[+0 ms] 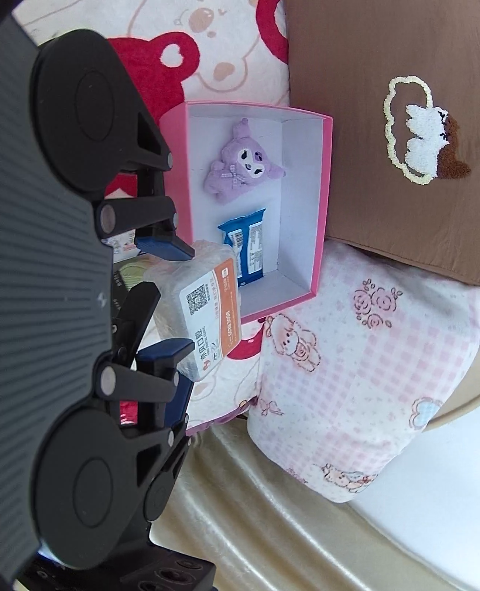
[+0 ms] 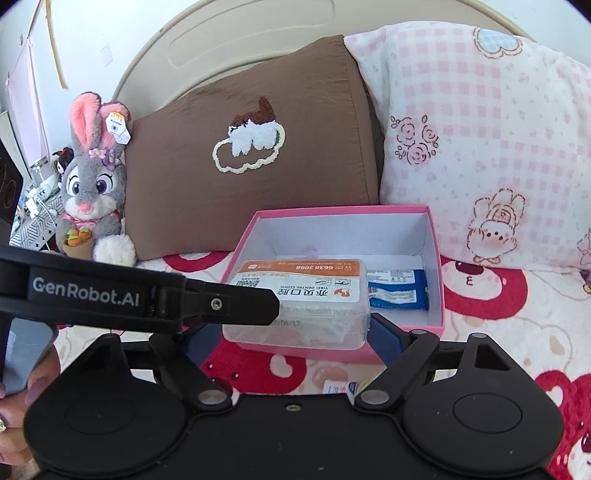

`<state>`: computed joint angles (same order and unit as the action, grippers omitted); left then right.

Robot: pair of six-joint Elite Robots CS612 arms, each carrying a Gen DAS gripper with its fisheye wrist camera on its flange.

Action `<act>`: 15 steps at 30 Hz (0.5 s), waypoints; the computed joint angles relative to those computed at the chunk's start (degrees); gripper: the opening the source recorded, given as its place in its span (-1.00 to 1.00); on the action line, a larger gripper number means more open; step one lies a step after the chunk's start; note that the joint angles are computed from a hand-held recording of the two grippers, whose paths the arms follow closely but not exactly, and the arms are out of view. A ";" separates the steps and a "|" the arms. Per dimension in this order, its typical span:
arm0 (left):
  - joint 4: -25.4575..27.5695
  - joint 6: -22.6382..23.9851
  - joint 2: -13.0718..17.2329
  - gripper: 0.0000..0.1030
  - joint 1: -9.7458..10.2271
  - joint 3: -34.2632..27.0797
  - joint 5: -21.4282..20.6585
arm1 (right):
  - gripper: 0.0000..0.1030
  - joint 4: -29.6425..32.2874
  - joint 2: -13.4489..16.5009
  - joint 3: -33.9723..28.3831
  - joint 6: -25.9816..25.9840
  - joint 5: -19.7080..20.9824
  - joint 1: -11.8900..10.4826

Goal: Organize objects
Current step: 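Lift the dental-floss box with the left tool and carry it over the pink box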

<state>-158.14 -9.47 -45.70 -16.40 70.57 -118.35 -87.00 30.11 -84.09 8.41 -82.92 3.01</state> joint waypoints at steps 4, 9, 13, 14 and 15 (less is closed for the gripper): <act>0.55 -1.52 2.44 -0.15 -0.52 -3.61 3.06 | 0.62 -0.43 -1.36 4.08 -1.30 0.03 -0.46; 2.76 -3.95 6.20 -0.15 -0.50 -8.42 2.67 | 0.58 -1.36 -2.12 7.19 -1.41 -0.95 -0.88; 5.37 -3.87 8.47 -0.14 -0.57 -10.54 1.56 | 0.57 -3.00 -1.27 7.84 -2.79 -2.94 -0.81; 6.23 -3.74 8.83 -0.14 -0.61 -10.83 1.31 | 0.57 -3.76 -0.60 7.60 -3.21 -3.42 -0.77; 6.41 -2.86 9.06 -0.15 -0.73 -10.90 1.67 | 0.57 -4.34 -0.04 7.50 -4.00 -3.36 -0.83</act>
